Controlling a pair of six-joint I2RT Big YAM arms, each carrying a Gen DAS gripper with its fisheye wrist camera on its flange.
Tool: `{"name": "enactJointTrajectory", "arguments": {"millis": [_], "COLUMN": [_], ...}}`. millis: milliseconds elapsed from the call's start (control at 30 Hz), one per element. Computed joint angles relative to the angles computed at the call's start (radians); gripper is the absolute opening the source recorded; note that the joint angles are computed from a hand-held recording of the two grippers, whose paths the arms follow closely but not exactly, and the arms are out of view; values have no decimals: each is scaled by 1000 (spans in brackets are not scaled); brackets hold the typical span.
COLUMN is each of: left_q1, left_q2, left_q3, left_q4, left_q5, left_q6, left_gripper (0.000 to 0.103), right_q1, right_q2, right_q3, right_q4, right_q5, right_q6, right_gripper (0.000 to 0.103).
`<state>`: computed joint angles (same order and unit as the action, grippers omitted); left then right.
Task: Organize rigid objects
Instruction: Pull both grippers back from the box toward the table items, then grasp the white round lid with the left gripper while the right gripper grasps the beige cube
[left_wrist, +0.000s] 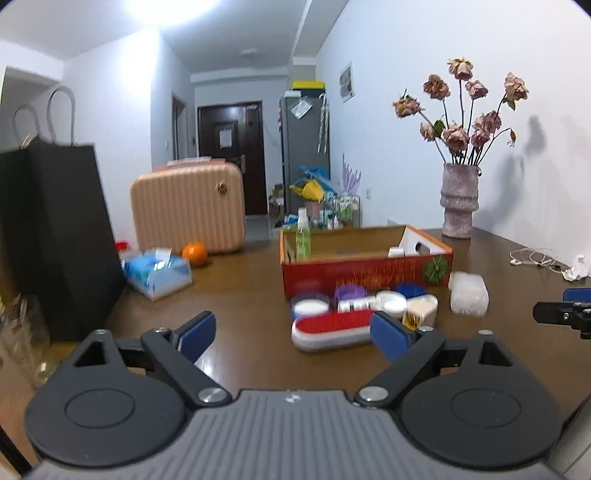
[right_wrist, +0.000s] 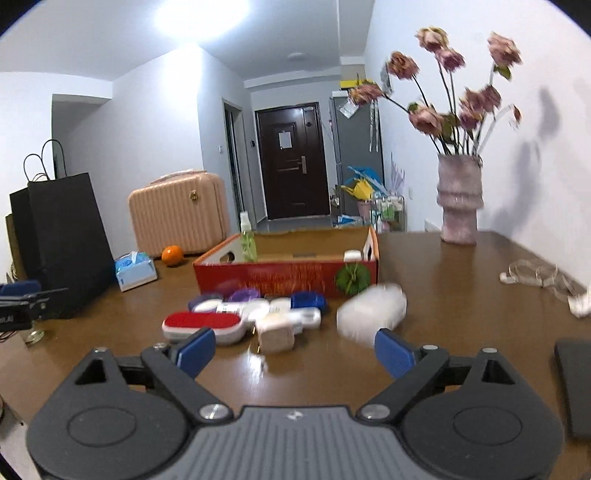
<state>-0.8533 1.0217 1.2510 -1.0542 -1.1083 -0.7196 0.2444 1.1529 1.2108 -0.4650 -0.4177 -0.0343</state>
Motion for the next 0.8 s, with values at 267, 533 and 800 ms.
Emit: {"name": "enactJointTrajectory", "arguments": {"millis": [267,533,800], "left_q1": [22,109,288], "left_q2": [32,109,287], "left_q3": [-38,-28,88], "left_q4": [30,237,423], "left_q5": [127,261,451], "left_q6": [-33,178,464], "left_gripper": [95,91,68], "right_q1": [-11,2,29], "right_q2": [-54,20,219], "right_q3": [-75,-32,132], "right_q4": [-5,-21,-73], "right_q5": [12,-6,-20], "right_q6": [-55,-61,-86], "right_gripper": [92,81,74]}}
